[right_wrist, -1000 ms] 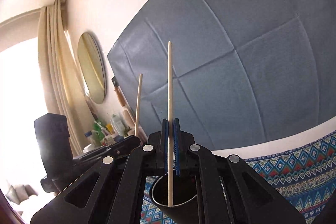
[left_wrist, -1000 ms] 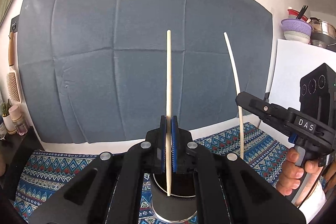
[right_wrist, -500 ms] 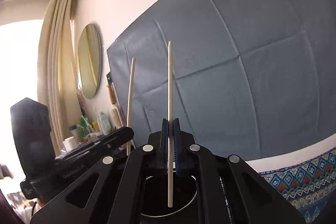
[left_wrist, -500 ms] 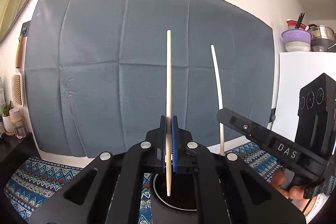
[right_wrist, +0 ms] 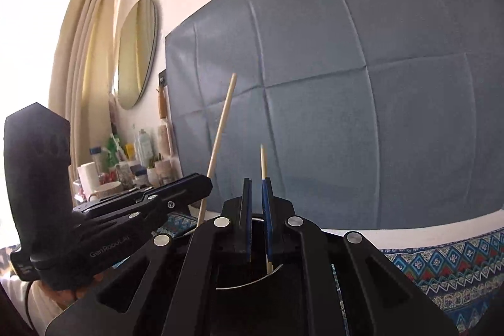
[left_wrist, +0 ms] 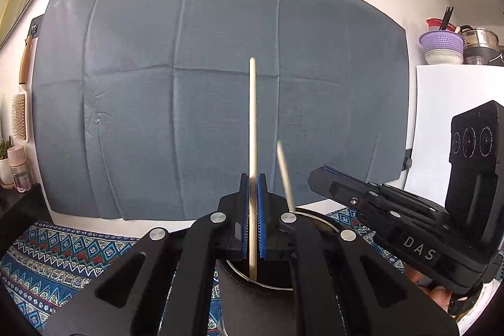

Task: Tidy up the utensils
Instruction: 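Open the left gripper over the black cup while the right gripper releases its stick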

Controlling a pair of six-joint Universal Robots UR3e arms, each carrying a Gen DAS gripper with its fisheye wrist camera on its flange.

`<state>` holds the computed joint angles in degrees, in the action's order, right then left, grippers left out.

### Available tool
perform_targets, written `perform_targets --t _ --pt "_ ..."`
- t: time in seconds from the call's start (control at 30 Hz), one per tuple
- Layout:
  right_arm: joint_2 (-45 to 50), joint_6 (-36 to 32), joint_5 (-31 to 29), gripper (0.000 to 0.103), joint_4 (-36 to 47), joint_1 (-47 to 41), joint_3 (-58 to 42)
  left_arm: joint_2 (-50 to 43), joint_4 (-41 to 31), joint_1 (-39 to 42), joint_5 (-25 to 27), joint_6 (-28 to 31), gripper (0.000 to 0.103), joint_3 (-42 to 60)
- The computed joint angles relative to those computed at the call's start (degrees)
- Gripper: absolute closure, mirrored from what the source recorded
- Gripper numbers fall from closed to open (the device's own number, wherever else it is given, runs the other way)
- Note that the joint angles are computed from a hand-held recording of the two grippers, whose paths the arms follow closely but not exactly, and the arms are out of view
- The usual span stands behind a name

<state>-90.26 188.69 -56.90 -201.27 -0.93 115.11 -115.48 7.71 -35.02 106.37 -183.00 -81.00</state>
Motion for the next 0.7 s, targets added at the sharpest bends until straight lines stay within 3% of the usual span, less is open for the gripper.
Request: perform_targets --t 0.07,0.1,0.13,0.2,0.27,0.3,0.37,0.43,0.6,0.7 --pt "-0.85 -0.28 -0.62 0.095 0.63 0.04 0.30 0.35 -0.63 -0.34 0.61 0.27 0.091 0.16" --pt "-1.68 -0.24 -0.73 0.090 1.27 -0.13 0.55 0.76 -0.82 -0.43 0.79 0.07 0.079 -0.07" --pt "-2.36 0.11 -0.76 0.080 1.46 -0.36 0.86 1.48 -1.47 -0.34 0.49 -0.28 0.068 -0.41" --pt "-3.78 1.12 -1.78 0.059 1.47 -0.51 1.58 2.89 -1.48 -0.25 0.26 -0.88 0.066 -1.43" --pt "-4.85 1.82 -3.40 0.056 1.70 -0.02 1.69 4.10 -2.22 -0.55 1.22 -0.99 0.063 -2.02" --pt "-5.54 2.01 -3.80 0.050 2.40 -0.07 1.68 4.87 -2.66 -0.65 1.47 -1.13 0.059 -2.39" --pt "-7.43 2.39 -6.48 0.039 2.87 0.56 2.29 6.50 -3.34 -0.92 1.94 -1.20 0.050 -3.32" --pt "-9.94 2.12 -8.10 0.030 4.46 0.54 2.93 8.12 -3.89 -1.44 2.77 -1.40 0.033 -4.19" --pt "-15.28 1.30 -10.41 0.017 11.05 1.42 2.32 11.55 -5.66 -3.35 4.98 -0.61 0.024 -5.28" --pt "-19.25 0.87 -9.75 0.016 17.28 0.79 1.66 13.39 -6.73 -4.46 6.12 -0.94 0.017 -5.71"
